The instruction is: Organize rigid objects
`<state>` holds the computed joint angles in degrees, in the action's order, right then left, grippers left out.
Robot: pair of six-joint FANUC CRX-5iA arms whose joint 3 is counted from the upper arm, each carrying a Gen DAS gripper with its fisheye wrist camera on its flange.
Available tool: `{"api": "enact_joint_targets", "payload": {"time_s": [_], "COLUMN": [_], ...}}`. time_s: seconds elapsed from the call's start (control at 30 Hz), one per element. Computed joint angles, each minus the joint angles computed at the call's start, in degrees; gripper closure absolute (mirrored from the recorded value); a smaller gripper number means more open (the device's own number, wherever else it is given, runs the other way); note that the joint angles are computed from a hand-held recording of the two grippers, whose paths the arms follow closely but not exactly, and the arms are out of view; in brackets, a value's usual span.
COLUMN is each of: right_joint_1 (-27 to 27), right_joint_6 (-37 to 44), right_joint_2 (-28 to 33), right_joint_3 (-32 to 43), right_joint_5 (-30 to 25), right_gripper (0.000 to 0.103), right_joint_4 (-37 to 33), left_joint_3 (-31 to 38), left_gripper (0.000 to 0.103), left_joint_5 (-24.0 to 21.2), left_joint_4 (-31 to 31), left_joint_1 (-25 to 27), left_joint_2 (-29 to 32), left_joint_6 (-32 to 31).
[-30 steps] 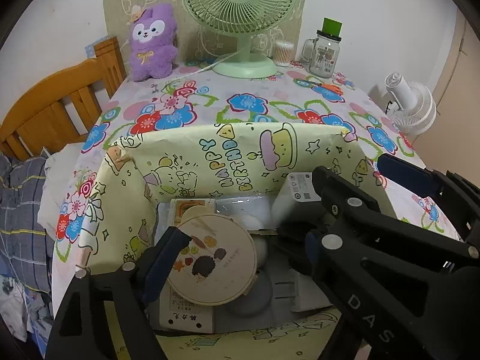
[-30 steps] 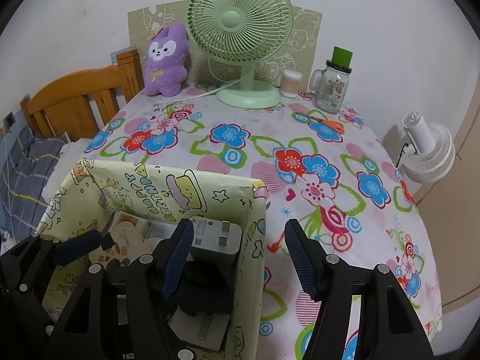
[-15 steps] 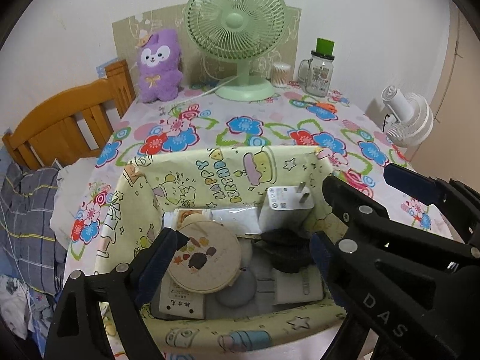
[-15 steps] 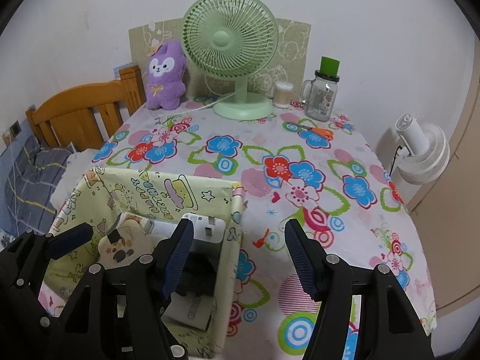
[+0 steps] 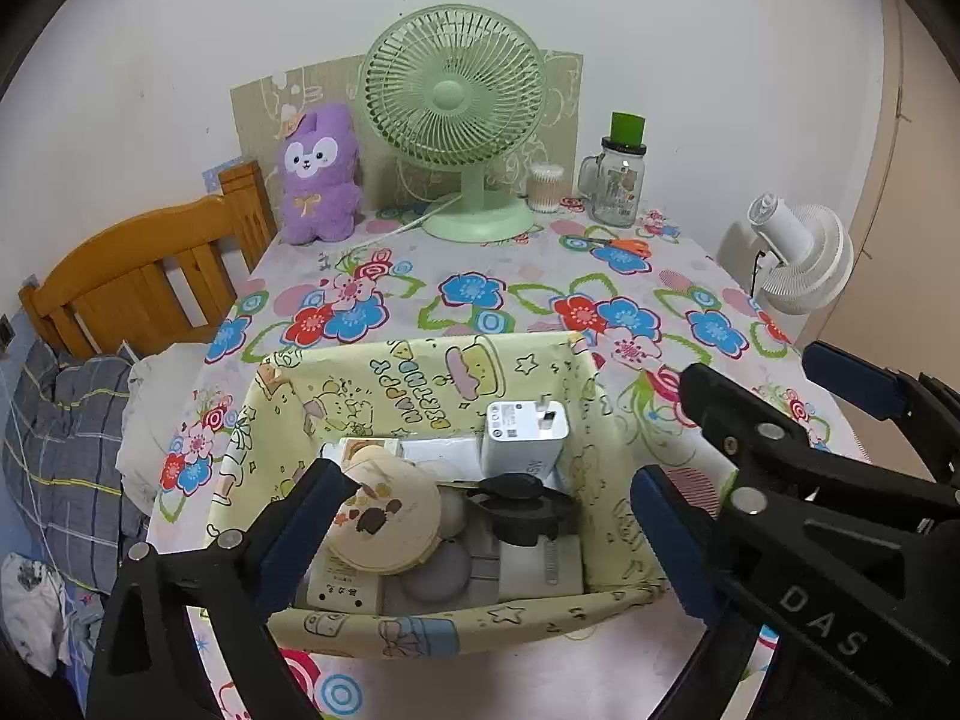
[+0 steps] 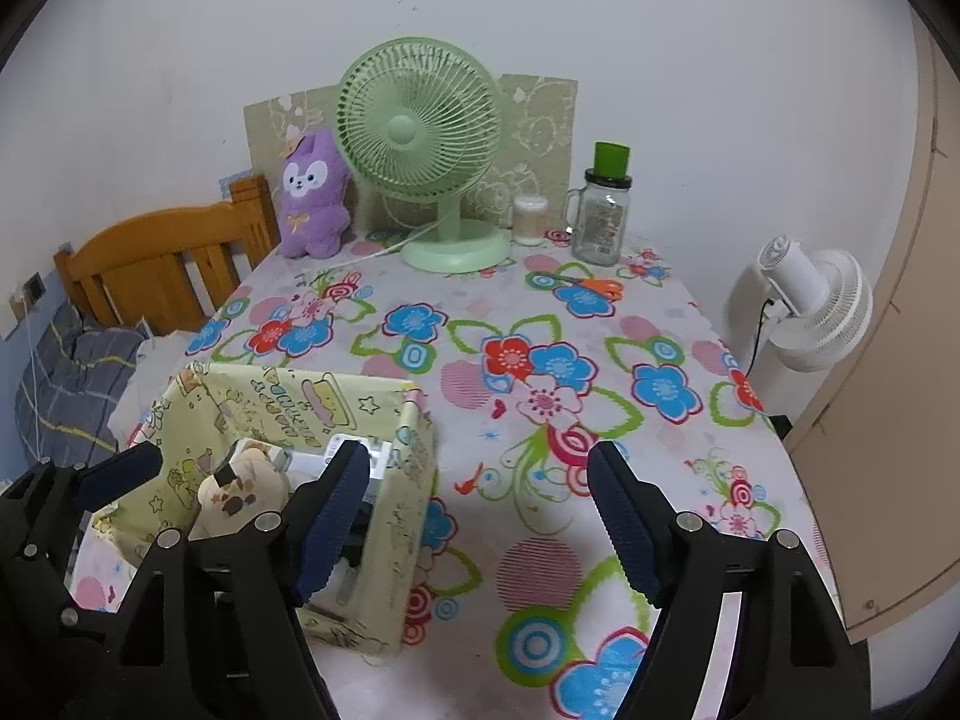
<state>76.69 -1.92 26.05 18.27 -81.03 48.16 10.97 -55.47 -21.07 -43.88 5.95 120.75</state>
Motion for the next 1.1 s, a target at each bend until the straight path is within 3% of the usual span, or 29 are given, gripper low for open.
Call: {"api": "enact_joint_targets", "payload": {"time_s": [0.5,1.1], "right_joint_1": [2.46,5.20], "right_joint_6": [-7.36,-11.72], "right_joint_2": [-8.49,-15.56], "right_joint_3": [-10.65,-18.52], "right_joint_5": [-2.24,-6.63], "right_gripper": [0.015,0.013], "right_joint_4": [3.00,5.37], "left_joint_3": [3.83,6.90], "left_gripper": [0.000,0.000], "left_joint_5": [-2.10,-3.59], "left_joint_4": [-7.17,-11.91], "left_joint_1": [-5.93,-10.32], "left_joint_2": [0.49,0.55], "left_joint_6": [5.73,10.81]}}
